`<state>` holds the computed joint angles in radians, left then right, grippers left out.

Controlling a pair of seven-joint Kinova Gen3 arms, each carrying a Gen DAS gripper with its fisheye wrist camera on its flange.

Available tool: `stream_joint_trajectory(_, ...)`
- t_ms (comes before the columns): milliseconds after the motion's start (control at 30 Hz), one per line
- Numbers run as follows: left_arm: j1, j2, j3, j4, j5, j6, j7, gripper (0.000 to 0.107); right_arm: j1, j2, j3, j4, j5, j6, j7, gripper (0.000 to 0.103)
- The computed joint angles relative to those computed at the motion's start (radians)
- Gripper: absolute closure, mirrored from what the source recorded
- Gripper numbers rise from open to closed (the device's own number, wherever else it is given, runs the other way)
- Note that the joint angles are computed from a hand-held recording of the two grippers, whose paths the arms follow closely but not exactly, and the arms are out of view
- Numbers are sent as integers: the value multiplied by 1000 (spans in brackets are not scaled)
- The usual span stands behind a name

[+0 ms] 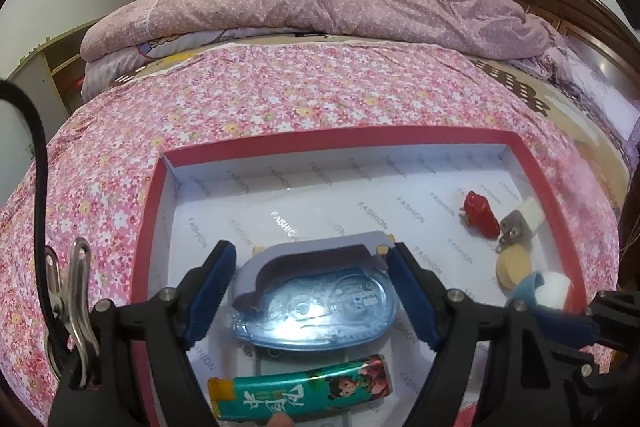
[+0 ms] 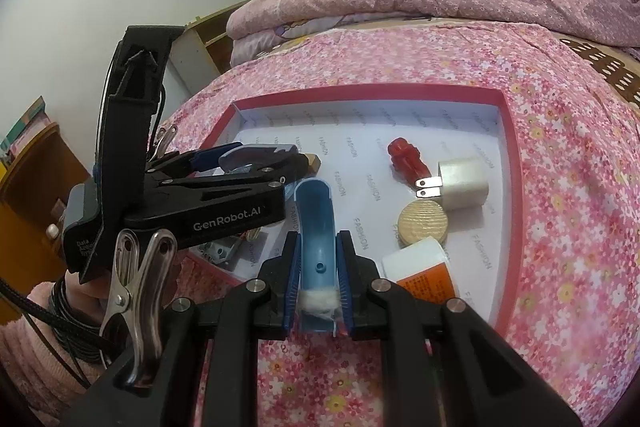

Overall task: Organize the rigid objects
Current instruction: 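Lower and release the blue and grey handles inside the box with both tools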

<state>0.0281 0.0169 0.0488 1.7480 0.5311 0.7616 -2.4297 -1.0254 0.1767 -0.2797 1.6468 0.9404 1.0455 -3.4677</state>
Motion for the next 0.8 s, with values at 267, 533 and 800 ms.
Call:
stream_joint_trajectory(267, -10, -25, -17, 8, 31, 15, -10, 26, 7, 3, 5, -6, -10, -4, 8, 84)
stream_joint_trajectory(533, -19, -34, -31, 15, 47, 33, -20, 26, 12, 6, 11, -13, -14, -2, 14, 84)
stream_joint_trajectory(800, -21, -40, -36, 19, 55, 39, -27, 26, 11, 8, 14, -15, -10, 3, 12, 84)
